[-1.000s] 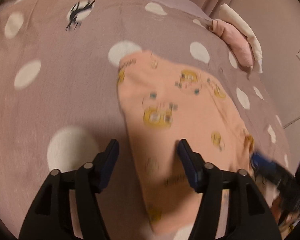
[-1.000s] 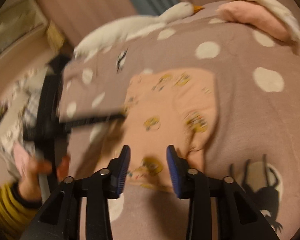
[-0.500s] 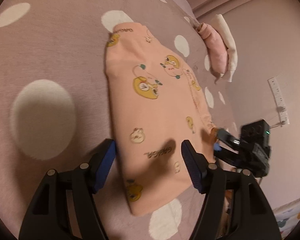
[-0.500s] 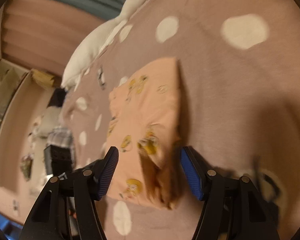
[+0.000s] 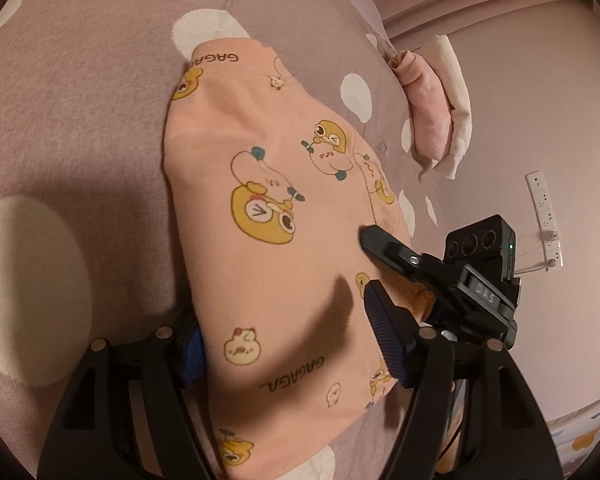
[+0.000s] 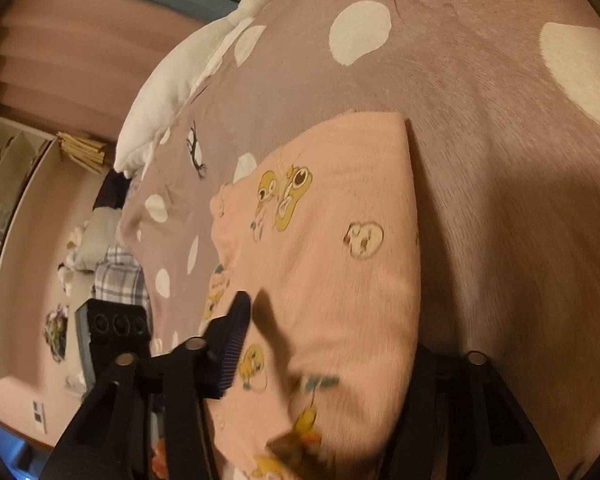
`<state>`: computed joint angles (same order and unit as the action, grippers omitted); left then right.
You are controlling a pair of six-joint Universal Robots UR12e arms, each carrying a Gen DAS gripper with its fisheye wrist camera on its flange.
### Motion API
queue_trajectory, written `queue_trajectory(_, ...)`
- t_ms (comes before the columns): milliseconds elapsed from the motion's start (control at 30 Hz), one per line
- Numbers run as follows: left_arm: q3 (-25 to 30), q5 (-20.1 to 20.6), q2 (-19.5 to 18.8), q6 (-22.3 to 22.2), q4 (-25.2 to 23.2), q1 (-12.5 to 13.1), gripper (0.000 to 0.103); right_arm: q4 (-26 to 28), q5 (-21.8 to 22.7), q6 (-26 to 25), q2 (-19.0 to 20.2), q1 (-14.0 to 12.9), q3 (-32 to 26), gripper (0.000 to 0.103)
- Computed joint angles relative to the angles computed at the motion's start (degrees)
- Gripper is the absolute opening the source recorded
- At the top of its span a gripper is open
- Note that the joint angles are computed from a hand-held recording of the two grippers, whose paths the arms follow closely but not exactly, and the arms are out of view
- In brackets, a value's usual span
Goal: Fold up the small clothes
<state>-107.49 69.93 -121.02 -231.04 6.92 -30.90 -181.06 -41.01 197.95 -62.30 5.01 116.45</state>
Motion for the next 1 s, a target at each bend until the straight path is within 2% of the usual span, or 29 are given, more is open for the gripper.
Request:
queue_trajectory(67, 0.2, 0.7, 0.0, 0.4, -0.5, -0.1, 0.068, -0.7, -0.6, 0.0, 0.1, 0.1, 0.1, 0.038)
queue_trajectory(200, 0.5, 5.6, 0.7, 2.2, -3.8, -1.2, 0.051, -1.0, -3.0, -1.6, -0.4, 0.5, 0.3, 0.031)
queue_trajectory(300, 0.6, 7.9, 0.9, 2.0, -5.2, -1.6, 0.045, -1.5, -5.9, -2.7, -1.0, 1.3, 0.6, 0.028)
queue_trajectory(567, 2.7, 14.0, 1.6, 5.5, -12.0, -3.3, 0.038, -3.5, -11.4, -4.7, -2.6, 2.9, 1.4, 0.024)
queue_trajectory(700, 2.1, 15.5, 2.3, 6.1, -12.1, -3.8, 0.033, -5.4, -12.1, -5.4, -3.7, 3.4, 2.4, 0.023)
queue_trajectory(867, 1.4, 17.6, 3.5, 8.1, -12.7, -5.4, 0.032, -6.8, -11.8, -7.3, -5.9, 3.4, 4.8, 0.023)
queue_trajectory(1000, 0.3, 17.6, 4.3, 7.2, -11.8, -6.4, 0.032, -7.6, -10.5, -7.4, -7.5, 2.9, 7.1, 0.023)
